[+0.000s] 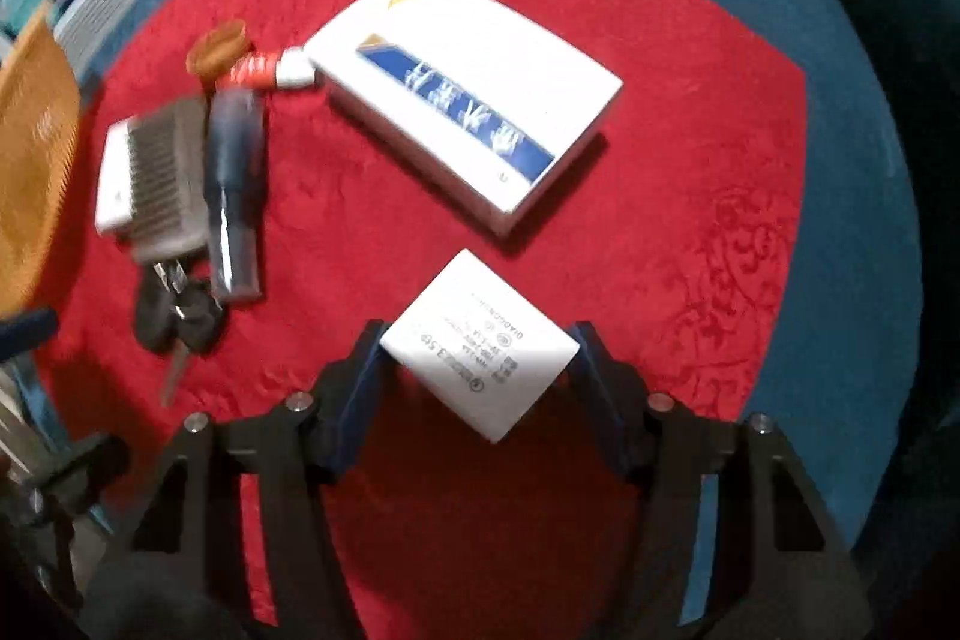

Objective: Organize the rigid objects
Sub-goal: 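Grasp the white paper card with the right tool while the left tool grasps the black car key, then lift the card and car key and carry both toward the orange basket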

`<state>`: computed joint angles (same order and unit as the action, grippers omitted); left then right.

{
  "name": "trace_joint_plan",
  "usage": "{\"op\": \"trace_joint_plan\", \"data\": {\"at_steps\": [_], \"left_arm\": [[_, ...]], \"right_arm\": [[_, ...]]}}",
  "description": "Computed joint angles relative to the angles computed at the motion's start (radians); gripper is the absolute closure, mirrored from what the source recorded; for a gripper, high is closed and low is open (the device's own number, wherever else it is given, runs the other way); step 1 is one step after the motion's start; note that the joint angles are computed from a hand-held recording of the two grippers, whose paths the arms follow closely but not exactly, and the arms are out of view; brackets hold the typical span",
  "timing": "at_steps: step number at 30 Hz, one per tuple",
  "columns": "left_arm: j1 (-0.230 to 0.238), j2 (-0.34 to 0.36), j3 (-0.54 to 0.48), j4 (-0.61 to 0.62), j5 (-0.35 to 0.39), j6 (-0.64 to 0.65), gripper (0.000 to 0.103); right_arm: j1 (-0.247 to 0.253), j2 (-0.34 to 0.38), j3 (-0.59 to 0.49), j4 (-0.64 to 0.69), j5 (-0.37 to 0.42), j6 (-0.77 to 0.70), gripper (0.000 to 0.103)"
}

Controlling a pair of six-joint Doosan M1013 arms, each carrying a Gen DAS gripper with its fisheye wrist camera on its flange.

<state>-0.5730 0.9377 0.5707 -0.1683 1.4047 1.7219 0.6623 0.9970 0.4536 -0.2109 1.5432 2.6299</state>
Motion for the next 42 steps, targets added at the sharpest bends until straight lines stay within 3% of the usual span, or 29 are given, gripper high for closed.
{"op": "trace_joint_plan", "data": {"at_steps": [8, 14, 18, 23, 24, 25, 26, 32, 36, 42], "left_arm": [[-0.014, 0.041, -0.047, 0.047, 0.002, -0.052, 0.007], [-0.015, 0.011, 0.006, 0.037, -0.015, -0.046, 0.018], [-0.011, -0.014, 0.053, 0.026, -0.046, -0.042, 0.021], [-0.023, 0.012, 0.009, 0.069, -0.04, -0.023, 0.025], [-0.026, 0.015, 0.005, 0.079, -0.041, -0.01, 0.038], [-0.028, 0.014, 0.008, 0.073, -0.046, 0.01, 0.061], [-0.027, 0.013, 0.008, 0.065, -0.048, 0.013, 0.065], [0.008, -0.008, 0.039, -0.013, -0.04, 0.001, 0.066], [0.036, -0.073, 0.141, -0.076, -0.083, 0.008, 0.066], [0.075, -0.137, 0.211, -0.156, -0.124, 0.024, 0.075]], "right_arm": [[0.023, -0.127, 0.219, 0.066, -0.183, 0.083, 0.042], [0.039, -0.158, 0.273, 0.069, -0.217, 0.112, 0.042], [0.045, -0.149, 0.26, 0.054, -0.215, 0.117, 0.042], [0.043, -0.117, 0.203, 0.054, -0.192, 0.107, 0.042], [0.042, -0.112, 0.193, 0.056, -0.187, 0.105, 0.042], [0.041, -0.108, 0.185, 0.058, -0.184, 0.101, 0.042], [0.042, -0.112, 0.191, 0.06, -0.187, 0.101, 0.042], [0.037, -0.094, 0.164, 0.067, -0.177, 0.099, 0.042], [0.034, -0.067, 0.11, 0.063, -0.163, 0.102, 0.042], [0.039, -0.083, 0.116, 0.063, -0.224, 0.101, 0.042]]}}
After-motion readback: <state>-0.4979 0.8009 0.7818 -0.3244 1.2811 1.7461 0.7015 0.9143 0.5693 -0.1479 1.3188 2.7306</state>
